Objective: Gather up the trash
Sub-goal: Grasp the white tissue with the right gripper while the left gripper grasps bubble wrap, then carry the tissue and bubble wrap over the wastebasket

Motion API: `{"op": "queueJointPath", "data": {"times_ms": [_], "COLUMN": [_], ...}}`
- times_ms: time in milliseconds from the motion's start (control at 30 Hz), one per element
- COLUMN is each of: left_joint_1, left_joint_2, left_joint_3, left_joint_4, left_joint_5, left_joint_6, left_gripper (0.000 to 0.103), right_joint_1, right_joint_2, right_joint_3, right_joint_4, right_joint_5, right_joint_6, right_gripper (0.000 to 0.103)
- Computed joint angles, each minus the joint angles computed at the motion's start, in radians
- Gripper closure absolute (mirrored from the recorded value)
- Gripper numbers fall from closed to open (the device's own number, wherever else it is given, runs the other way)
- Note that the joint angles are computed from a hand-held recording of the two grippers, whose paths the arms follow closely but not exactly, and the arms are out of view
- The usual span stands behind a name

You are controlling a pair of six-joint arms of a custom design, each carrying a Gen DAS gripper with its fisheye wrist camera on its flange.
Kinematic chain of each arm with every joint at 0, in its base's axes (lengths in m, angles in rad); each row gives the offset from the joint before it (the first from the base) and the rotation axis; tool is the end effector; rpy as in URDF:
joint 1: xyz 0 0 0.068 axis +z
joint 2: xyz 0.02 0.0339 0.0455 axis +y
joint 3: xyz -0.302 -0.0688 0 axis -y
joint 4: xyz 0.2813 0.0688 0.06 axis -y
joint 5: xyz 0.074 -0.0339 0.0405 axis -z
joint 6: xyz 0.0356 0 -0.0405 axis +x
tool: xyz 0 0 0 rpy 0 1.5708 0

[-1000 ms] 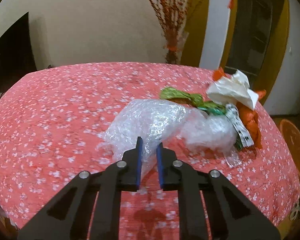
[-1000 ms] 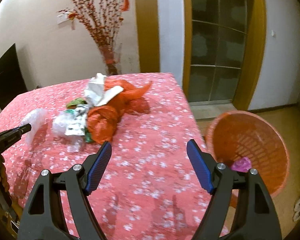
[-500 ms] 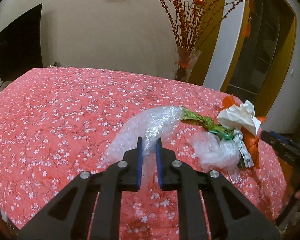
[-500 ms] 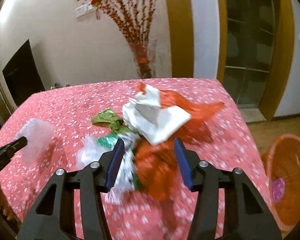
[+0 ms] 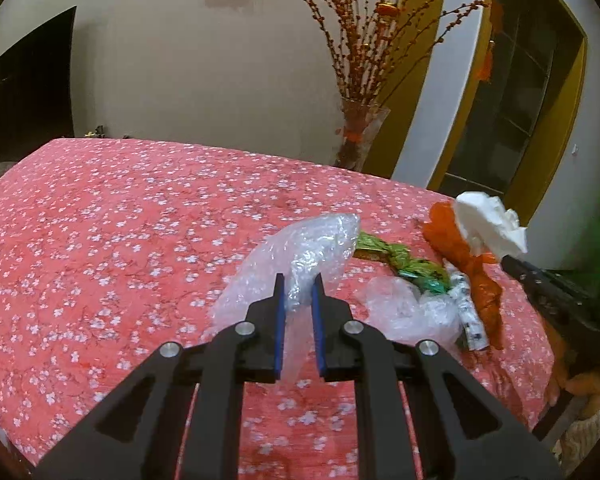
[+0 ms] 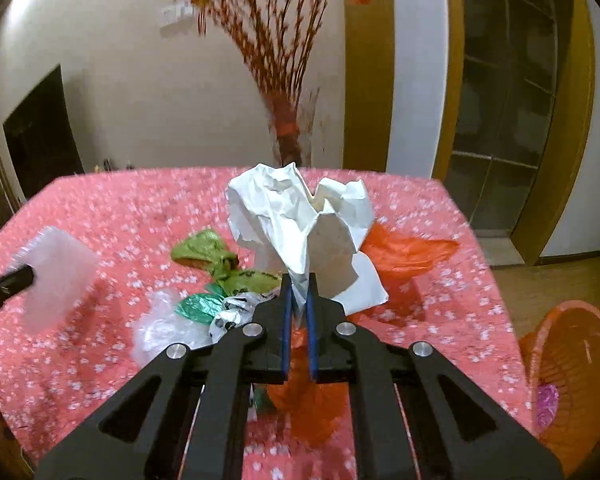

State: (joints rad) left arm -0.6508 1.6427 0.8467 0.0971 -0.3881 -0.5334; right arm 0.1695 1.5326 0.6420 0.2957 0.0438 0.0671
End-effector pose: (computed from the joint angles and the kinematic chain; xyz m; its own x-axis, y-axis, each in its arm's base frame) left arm 0.2972 -0.2093 0.1869 -0.6087 -0.1281 -0.7830 0.0241 0.9834 -0.1796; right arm 0.3184 0.0529 0.1729 -0.5601 -0.0279 -0.8280 -0.0954 0.9950 0.0310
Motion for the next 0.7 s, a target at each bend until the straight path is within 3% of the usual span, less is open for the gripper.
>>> {"op": "queueJointPath", "data": {"times_ms": [400,700], "left_joint_1": [-0.151,-0.23], "left_joint_2": [0.01,0.105], "left_joint_3": [0.116,0.233], "left_joint_4": [-0.053,-0.087], "left_joint_5": [-0.016,0.007], "left_joint_6": [0.015,0.013], "left_gripper": [0.09,0.097], "right_joint_1": [-0.21,-0.377], "right_joint_2": [-0.434,-0.531], "right_joint_3": [-0.207,-0.277], "right_joint_4": [-0.099,-0.129], "right_joint_5": [-0.104,-0.184], "right_joint_6": [-0.022,-0.044], "right_gripper": [0.097,0.097]}}
